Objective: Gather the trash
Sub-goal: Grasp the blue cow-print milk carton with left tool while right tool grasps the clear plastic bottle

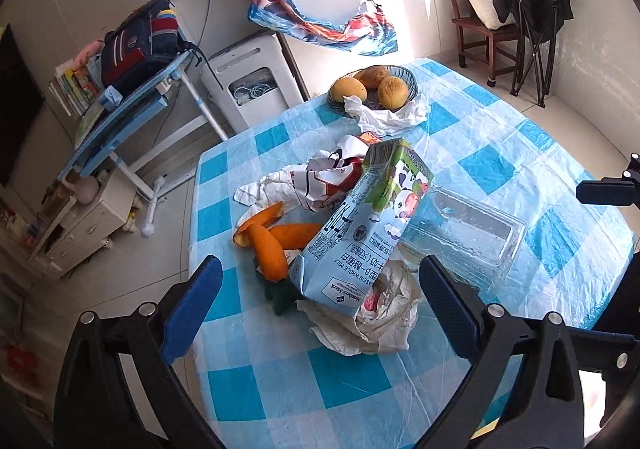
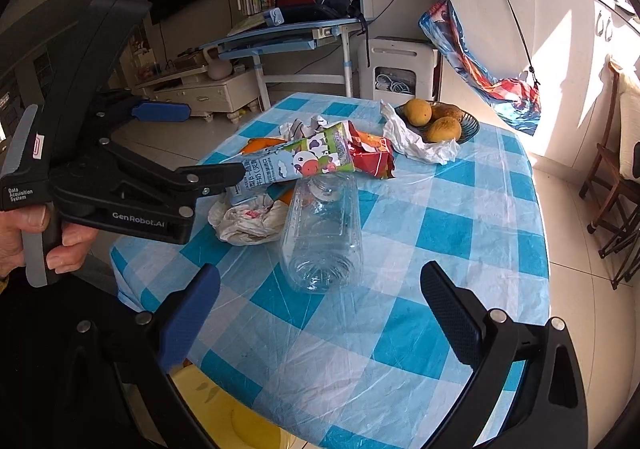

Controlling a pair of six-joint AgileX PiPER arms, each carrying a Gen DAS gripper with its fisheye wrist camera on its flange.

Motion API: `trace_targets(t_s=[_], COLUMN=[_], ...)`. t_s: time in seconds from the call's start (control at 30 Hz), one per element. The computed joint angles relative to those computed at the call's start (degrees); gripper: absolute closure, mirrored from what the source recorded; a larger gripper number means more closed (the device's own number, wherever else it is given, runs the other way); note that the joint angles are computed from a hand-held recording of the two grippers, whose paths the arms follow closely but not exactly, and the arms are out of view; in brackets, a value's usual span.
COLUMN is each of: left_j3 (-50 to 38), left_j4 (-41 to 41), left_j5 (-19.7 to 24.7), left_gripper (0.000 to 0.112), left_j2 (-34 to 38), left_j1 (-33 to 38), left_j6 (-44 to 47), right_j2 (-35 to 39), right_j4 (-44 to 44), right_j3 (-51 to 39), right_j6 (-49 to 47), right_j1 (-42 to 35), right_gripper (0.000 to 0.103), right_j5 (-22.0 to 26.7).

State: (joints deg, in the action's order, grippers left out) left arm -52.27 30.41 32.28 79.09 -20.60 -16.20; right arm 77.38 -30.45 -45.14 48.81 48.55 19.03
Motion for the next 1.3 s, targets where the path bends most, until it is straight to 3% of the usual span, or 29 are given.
trace_targets(t_s=[0.13, 0.27, 0.37, 0.43, 0.5, 0.6, 0.73, 0.93, 1.0, 1.07, 1.3], left_j3=[-3.91, -6.8, -8.74, -8.43, -9.1, -8.59, -7.45, -5.58, -4.28, -2.29, 4.8], left_j4=[-4.14, -14.72, -26.5, -30.55, -40.62, -48.91, -59.08, -62.35, -64.79, -67.47, -71.45], left_j5=[-2.97, -4.24, -3.14, -4.31, -2.64, -1.77, 0.21, 2.52, 4.01, 5.05, 7.06], left_gripper=[0.021, 0.03, 0.051, 0.07, 0.075, 0.076, 0.076, 0.076, 0.076, 0.076, 0.076], left_j2=[7.49, 11.57, 14.4, 15.34, 15.85, 13.74, 10.22, 5.57, 3.27, 0.77, -8.02], left_j1=[1.64, 4.13, 7.03, 8.89, 12.21, 14.48, 18.12, 21.35, 23.57, 25.79, 32.46], left_j6=[7.0, 20.39, 32.29, 35.22, 42.63, 48.76, 55.89, 55.79, 55.69, 56.49, 59.26], right_j2=[1.58, 5.23, 7.26, 8.73, 9.89, 11.15, 14.14, 18.05, 18.73, 19.28, 13.71], right_j4=[6.69, 16.37, 22.72, 19.57, 13.97, 12.69, 19.41, 24.86, 23.52, 23.5, 29.85], right_j3=[-1.01, -4.24, -5.92, -7.45, -8.79, -10.2, -13.39, -15.41, -15.63, -15.94, -10.57], right_j6=[-7.63, -18.93, -25.51, -23.52, -19.17, -18.21, -25.41, -31.13, -31.26, -31.89, -33.65], right_j1=[-2.62, -5.84, -6.99, -6.45, -5.73, -6.23, -8.66, -9.72, -8.71, -8.13, -8.29], right_gripper=[0.007, 0.007, 0.007, 0.007, 0.007, 0.007, 0.007, 0.007, 0.015, 0.043, 0.048], right_j5=[-0.98, -1.43, -2.14, -1.59, -0.81, -0.52, -0.01, 0.84, 1.34, 2.22, -0.42])
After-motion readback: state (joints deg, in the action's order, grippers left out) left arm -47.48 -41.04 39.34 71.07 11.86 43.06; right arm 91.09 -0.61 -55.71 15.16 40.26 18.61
